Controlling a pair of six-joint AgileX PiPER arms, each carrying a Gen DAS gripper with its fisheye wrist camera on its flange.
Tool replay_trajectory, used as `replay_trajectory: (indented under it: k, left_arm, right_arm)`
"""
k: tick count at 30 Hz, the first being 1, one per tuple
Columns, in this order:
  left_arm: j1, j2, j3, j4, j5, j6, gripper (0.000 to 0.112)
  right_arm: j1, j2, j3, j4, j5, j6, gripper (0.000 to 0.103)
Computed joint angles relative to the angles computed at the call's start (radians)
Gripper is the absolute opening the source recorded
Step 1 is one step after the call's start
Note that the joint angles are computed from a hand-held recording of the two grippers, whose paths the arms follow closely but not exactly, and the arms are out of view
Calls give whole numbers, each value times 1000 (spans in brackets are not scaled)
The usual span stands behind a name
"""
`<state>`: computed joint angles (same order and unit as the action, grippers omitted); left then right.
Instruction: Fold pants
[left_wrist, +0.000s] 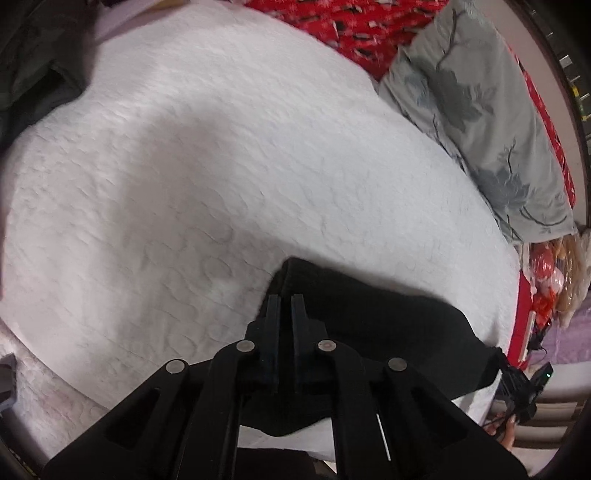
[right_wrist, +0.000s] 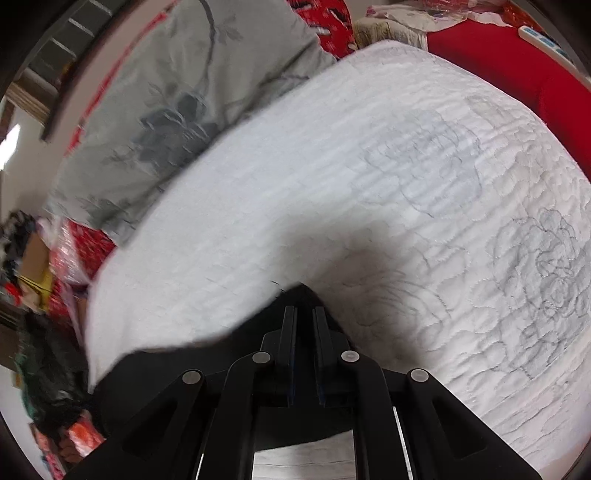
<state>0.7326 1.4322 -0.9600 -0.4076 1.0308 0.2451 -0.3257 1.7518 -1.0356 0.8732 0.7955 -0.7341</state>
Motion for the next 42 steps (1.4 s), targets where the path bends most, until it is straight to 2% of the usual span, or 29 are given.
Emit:
replay_trajectory:
  k: [2, 6, 9, 12, 14, 15, 18, 19, 21, 23, 25, 29, 34, 37, 40, 41, 42]
  left_arm:
    - [-37, 18, -6, 61, -25, -47, 3]
    - [-136, 49, 10, 181, -106, -181, 3]
    - [-125, 51, 9, 163, -108, -187, 4]
    - [-41, 33, 1, 83, -71, -111, 7]
    - [22, 12, -5, 45, -42, -68, 10]
    - [63, 3, -7, 18, -11, -40, 10]
    - [187, -62, 43, -95, 91, 76, 11]
    - [211, -87, 65, -119, 117, 107, 16]
    - [236, -148, 122, -152, 152, 144, 37]
    - [246, -180, 165, -181, 173, 168, 44]
    - [243, -198, 211, -217, 188, 190, 44]
    - [148, -170, 270, -206, 113, 141, 44]
    - [118, -118, 303, -189, 47, 93, 44]
    - [90, -81, 294, -200, 4, 54, 44]
    - [70, -72, 285, -186, -25, 5, 44]
    - [54, -69, 276, -170, -32, -29, 35]
    - [54, -73, 274, -171, -31, -41, 20]
  right_arm:
    - [-2, -1, -6, 21, 10, -8, 8]
    - [43, 43, -25, -83, -62, 88, 9]
    - [39, 49, -17, -87, -74, 78, 12]
    - [-13, 24, -8, -35, -18, 16, 15]
    - [-63, 8, -5, -5, 42, -21, 26]
    - [-89, -4, 3, 3, 68, -35, 33]
    - [-160, -38, 44, 31, 153, -101, 35]
    - [-185, -46, 62, 43, 180, -126, 37]
    - [-235, -57, 103, 66, 236, -165, 40]
    - [-269, -54, 134, 74, 271, -181, 43]
    - [-283, -41, 148, 73, 289, -177, 43]
    - [-299, 2, 164, 87, 279, -148, 44]
    - [-310, 60, 174, 140, 285, -110, 52]
    - [-269, 77, 179, 184, 258, -97, 52]
    - [-216, 71, 187, 217, 188, -82, 52]
    - [-201, 65, 190, 227, 166, -79, 50]
    - [-191, 55, 191, 226, 147, -77, 33]
